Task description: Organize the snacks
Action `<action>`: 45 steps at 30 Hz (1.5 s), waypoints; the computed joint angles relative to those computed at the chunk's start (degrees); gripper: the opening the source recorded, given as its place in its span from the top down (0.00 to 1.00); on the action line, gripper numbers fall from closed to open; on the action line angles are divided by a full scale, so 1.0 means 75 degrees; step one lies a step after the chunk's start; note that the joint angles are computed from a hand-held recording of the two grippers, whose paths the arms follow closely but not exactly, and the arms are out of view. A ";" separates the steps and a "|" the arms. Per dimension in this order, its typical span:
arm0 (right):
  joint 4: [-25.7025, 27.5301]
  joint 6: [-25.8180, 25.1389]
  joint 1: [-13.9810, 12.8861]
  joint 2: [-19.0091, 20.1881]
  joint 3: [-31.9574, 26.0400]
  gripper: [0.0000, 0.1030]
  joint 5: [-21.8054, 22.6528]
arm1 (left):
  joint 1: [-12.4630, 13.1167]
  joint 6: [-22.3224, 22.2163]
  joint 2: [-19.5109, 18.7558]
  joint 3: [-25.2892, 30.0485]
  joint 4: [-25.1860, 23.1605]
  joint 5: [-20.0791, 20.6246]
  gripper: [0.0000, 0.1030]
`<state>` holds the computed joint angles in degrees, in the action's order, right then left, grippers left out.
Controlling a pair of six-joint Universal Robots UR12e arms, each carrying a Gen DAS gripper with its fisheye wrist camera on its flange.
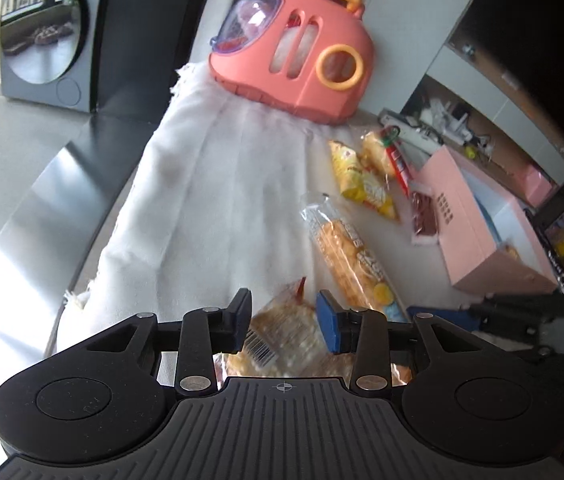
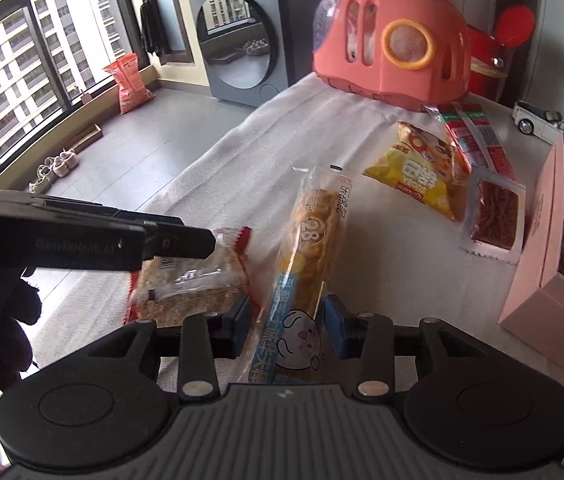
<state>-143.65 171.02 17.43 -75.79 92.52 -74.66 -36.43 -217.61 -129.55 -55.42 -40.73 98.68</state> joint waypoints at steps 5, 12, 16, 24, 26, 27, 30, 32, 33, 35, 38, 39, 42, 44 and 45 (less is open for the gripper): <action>-0.0055 0.0233 -0.0145 -0.0050 0.0125 0.58 0.0112 | -0.0099 0.0082 0.0233 -0.0125 -0.0516 0.0691 0.61; -0.0191 0.0191 -0.0183 -0.0100 0.0261 0.45 0.0091 | -0.0185 0.1469 0.0406 -0.0399 -0.0229 0.0831 0.61; -0.0193 0.0176 -0.0187 -0.0120 0.0295 0.35 -0.0048 | -0.0320 0.3002 0.0030 0.0232 -0.0694 0.0345 0.59; -0.0049 0.0176 -0.0205 -0.0134 0.0323 0.30 -0.0515 | -0.0503 0.4699 -0.0408 0.0807 -0.1131 0.0739 0.52; -0.0061 0.0175 -0.0192 -0.0149 0.0353 0.29 -0.0710 | -0.0467 0.4487 -0.0444 0.0833 -0.1072 0.0813 0.51; -0.0096 0.0143 -0.0194 -0.0160 0.0386 0.28 -0.0755 | -0.0446 0.4384 -0.0463 0.0863 -0.1084 0.0847 0.51; -0.0427 -0.0073 -0.0181 -0.0200 0.0555 0.27 -0.0854 | -0.0382 0.4320 -0.0491 0.0943 -0.1131 0.0581 0.46; -0.0627 -0.0146 -0.0157 -0.0203 0.0635 0.25 -0.0921 | -0.0328 0.4356 -0.0485 0.0961 -0.1168 0.0277 0.38; -0.0691 -0.0159 -0.0150 -0.0200 0.0653 0.24 -0.0945 | -0.0297 0.4312 -0.0481 0.0966 -0.1170 0.0140 0.37; -0.0743 -0.0117 -0.0162 -0.0190 0.0664 0.21 -0.0938 | -0.0273 0.4206 -0.0484 0.0974 -0.1134 0.0233 0.38; -0.0845 -0.0065 -0.0185 -0.0172 0.0689 0.19 -0.0907 | -0.0262 0.3967 -0.0527 0.1028 -0.1189 0.0690 0.36; -0.0900 -0.0057 -0.0181 -0.0171 0.0709 0.18 -0.0912 | -0.0253 0.3887 -0.0532 0.1023 -0.1186 0.0809 0.36; -0.1109 -0.0069 -0.0160 -0.0181 0.0799 0.16 -0.0958 | -0.0200 0.3782 -0.0496 0.0943 -0.1091 0.0702 0.37; -0.1195 -0.0078 -0.0161 -0.0177 0.0830 0.14 -0.0938 | -0.0200 0.3793 -0.0483 0.0920 -0.1081 0.0700 0.35; -0.1236 -0.0088 -0.0166 -0.0178 0.0848 0.14 -0.0920 | -0.0207 0.3847 -0.0482 0.0918 -0.1086 0.0701 0.34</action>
<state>-152.91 170.36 16.18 -77.12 98.88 -81.56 -37.98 -188.76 -133.16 -48.54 -48.87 103.94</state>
